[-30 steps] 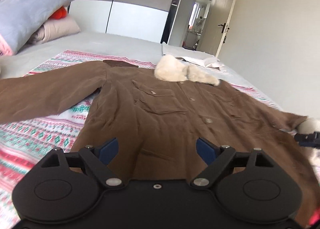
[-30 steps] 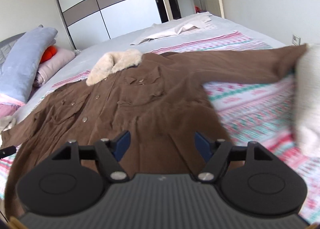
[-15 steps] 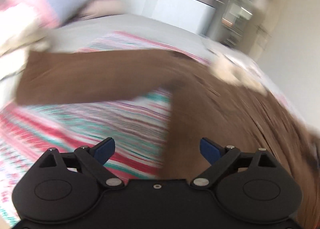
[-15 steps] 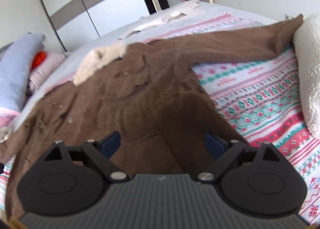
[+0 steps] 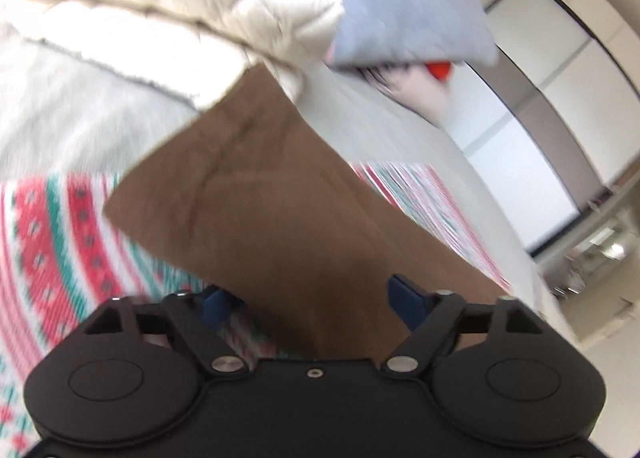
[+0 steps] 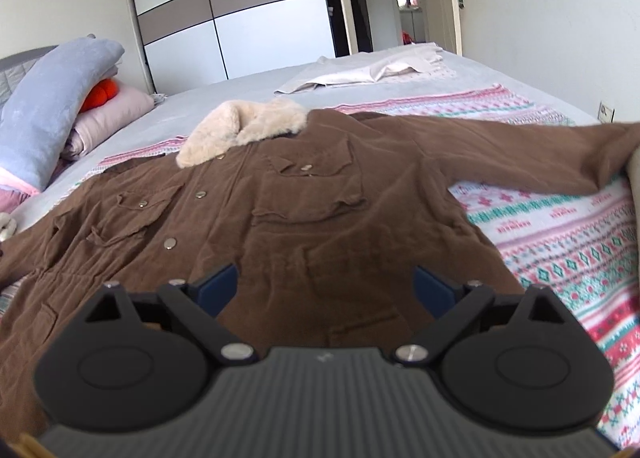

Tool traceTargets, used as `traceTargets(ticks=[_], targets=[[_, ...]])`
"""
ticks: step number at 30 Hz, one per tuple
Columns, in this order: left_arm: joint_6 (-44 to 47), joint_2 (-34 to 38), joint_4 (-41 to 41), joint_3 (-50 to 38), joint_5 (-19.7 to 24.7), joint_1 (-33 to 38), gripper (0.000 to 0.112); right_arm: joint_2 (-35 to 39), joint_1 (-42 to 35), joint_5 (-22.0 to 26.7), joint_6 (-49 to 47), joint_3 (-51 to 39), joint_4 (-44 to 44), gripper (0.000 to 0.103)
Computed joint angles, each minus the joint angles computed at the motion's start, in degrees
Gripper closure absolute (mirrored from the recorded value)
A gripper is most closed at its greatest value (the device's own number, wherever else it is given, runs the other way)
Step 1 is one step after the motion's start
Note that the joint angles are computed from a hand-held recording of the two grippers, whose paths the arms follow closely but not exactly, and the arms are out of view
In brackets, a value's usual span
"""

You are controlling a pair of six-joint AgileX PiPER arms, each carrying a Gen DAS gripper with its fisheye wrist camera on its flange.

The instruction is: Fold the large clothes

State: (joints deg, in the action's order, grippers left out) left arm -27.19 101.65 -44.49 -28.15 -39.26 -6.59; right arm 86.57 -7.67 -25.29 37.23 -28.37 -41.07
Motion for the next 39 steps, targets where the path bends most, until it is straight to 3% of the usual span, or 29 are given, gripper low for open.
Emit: traceTargets(ticks=[1, 3, 4, 6, 9, 12, 16, 24, 34, 37, 38, 39], targets=[[5.1, 1.47, -5.73, -2.6, 0.36, -0.43, 0.058, 0.4, 1.29, 0.3, -2.96, -0.2, 3.37, 0.007], [12.22, 2.52, -13.26, -5.31, 1.68, 1.16, 0.097, 1.28, 3.54, 0.62, -8.17, -0.65, 9.14, 0.007], [13.06, 2.16, -14.32, -5.95, 2.42, 2.04, 0.101, 1.68, 4.55, 0.59, -10.54, -0.82, 11.75, 0.007], [13.1, 1.97, -13.72, -6.07, -1.07, 3.13, 0.104, 2.13, 5.67, 0.64, -12.66, -1.28, 14.28, 0.007], [22.64, -1.77, -17.77, -7.59, -10.34, -0.51, 0.104, 2.74, 5.96, -1.04, -12.06, -1.61, 13.92, 0.007], [28.93, -5.3, -15.58, -9.87, -16.96, -3.65, 0.104, 3.58, 6.54, -2.11, -12.56, -2.28, 15.09, 0.007], [36.65, -7.57, -9.16, -16.77, -18.25, -7.39, 0.104, 4.58, 6.94, -2.91, -11.4, -3.63, 15.71, 0.007], [48.82, -2.45, -4.03, -34.79, -10.82, -19.07, 0.104, 6.32, 7.0, -3.93, -5.47, -6.14, 14.7, 0.007], [55.99, 19.06, -8.27, -60.65, 5.22, -27.74, 0.104, 7.78, 4.53, -4.67, -0.74, -8.01, 13.7, 0.006], [61.1, 25.51, -14.12, -67.51, 12.57, -29.26, 0.102, 8.25, 2.4, -5.16, 3.77, -8.6, 11.16, 0.006], [65.94, 27.47, -17.9, -70.07, 17.54, -29.07, 0.098, 8.51, 1.66, -5.33, 5.39, -8.84, 10.05, 0.005], [71.66, 29.61, -22.03, -72.41, 23.27, -28.62, 0.087, 8.77, 0.97, -5.46, 6.79, -9.05, 9.03, 0.005]])
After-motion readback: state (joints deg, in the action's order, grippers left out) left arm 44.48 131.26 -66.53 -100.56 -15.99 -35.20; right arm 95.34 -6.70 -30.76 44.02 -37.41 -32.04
